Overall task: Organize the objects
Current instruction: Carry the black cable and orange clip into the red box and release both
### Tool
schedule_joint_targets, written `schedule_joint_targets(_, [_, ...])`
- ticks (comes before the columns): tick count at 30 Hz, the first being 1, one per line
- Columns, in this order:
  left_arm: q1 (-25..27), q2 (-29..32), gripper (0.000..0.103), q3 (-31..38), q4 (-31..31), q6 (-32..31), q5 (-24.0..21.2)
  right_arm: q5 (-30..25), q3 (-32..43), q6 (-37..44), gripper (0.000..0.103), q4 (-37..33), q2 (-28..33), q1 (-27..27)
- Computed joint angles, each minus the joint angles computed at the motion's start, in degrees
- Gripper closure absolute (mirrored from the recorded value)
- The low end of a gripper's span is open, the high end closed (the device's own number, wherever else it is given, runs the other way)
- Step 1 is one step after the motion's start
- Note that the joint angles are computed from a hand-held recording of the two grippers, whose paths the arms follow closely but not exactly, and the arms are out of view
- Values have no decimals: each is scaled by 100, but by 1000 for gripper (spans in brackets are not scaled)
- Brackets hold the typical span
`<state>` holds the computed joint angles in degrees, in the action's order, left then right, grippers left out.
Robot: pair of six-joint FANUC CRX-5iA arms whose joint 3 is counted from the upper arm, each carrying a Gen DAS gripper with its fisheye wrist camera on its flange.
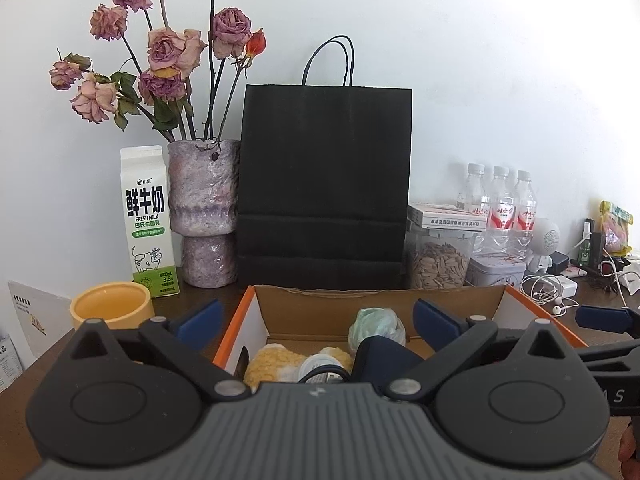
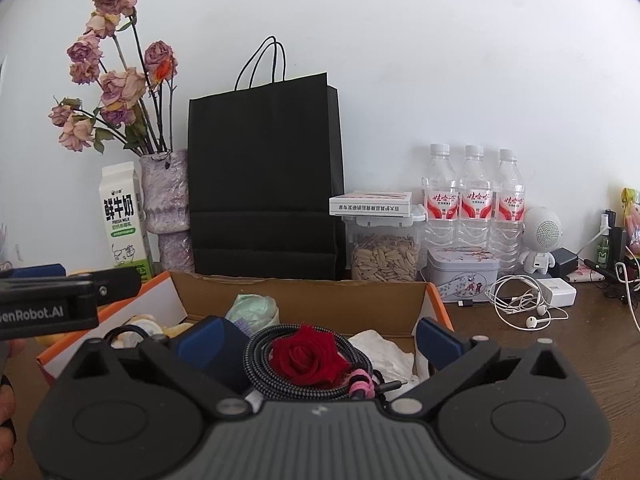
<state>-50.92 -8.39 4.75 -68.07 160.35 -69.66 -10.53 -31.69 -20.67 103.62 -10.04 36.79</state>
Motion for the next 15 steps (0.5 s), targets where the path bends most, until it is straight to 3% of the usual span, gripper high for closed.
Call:
schedule_joint_targets(9, [-270, -272, 0, 2, 216, -89, -188, -645, -120, 1883, 0, -2088, -428, 842])
schedule_joint_targets(15, [-814, -460, 0, 115, 220, -37, -812, -1362, -292, 2727, 0, -3161, -1051, 1525])
